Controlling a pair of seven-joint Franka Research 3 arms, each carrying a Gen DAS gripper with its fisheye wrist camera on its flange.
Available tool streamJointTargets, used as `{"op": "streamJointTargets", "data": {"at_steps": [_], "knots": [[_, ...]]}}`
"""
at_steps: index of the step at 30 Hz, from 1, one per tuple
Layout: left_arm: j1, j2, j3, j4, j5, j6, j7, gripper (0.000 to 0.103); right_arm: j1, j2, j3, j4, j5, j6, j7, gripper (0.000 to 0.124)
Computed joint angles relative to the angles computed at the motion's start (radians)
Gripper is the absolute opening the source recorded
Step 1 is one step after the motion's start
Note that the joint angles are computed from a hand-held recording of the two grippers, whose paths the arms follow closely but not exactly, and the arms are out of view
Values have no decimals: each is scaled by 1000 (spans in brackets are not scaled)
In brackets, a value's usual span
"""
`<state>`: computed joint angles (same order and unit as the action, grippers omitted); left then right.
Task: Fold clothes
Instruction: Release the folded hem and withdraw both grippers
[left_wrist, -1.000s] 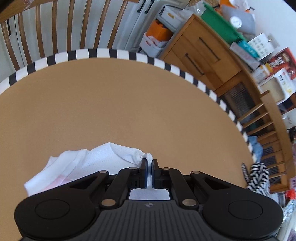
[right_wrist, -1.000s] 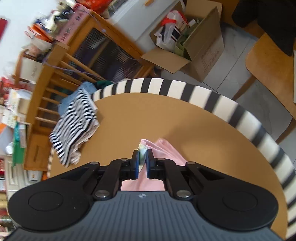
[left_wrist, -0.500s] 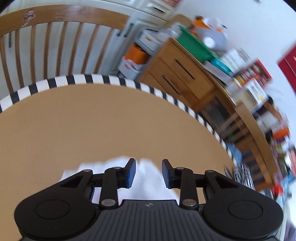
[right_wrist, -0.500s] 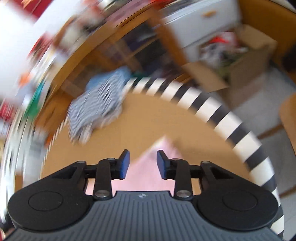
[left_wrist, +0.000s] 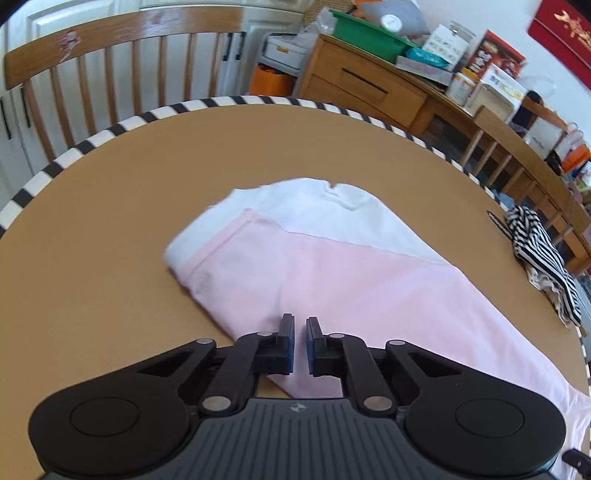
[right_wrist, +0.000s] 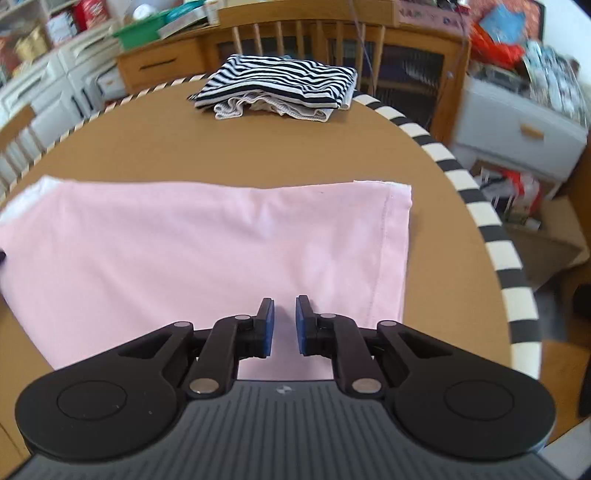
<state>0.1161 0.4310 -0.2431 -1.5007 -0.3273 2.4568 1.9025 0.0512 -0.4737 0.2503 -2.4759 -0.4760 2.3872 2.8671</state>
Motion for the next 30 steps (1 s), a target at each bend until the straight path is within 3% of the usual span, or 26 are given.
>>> {"op": "streamJointTargets", "data": {"at_steps": [5, 7, 8, 10, 11, 14, 16, 19, 20, 24, 26, 30], "knots": [[-11, 10, 25, 18, 70, 19, -17, 7, 26, -77, -20, -48, 44, -38, -86, 15], [-32, -15, 36, -21, 110, 62, -49, 9, 25, -101, -31, -65, 65, -42, -124, 15], [-42, -28, 40, -42, 126, 84, -69, 11, 25, -111, -39, -74, 79, -40, -148, 15], [-42, -72, 37, -100, 131, 122, -97, 33, 26, -129, -51, -84, 116, -42, -192, 15], [-33, -103, 32, -136, 115, 137, -103, 38, 25, -137, -52, -84, 134, -50, -209, 16], [2, -200, 7, -244, 12, 151, -33, 41, 17, -163, -26, -86, 139, -24, -240, 21], [-8, -244, 21, -302, -3, 154, -6, 41, 18, -160, -8, -82, 141, -18, -270, 21], [-24, -263, 51, -335, -22, 102, -35, 40, 20, -147, 3, -90, 161, -21, -281, 21], [-26, -276, 53, -361, -49, 120, -31, 40, 20, -150, 6, -97, 164, -18, -280, 21], [-31, -373, 71, -441, -174, 50, 6, 41, 33, -198, -6, -98, 156, -10, -363, 23], [-51, -444, 91, -498, -220, 14, 6, 45, 42, -227, -31, -98, 141, 32, -472, 24], [-123, -612, 138, -637, -352, -54, 10, 63, 57, -235, -128, -95, 186, 141, -711, 32]]}}
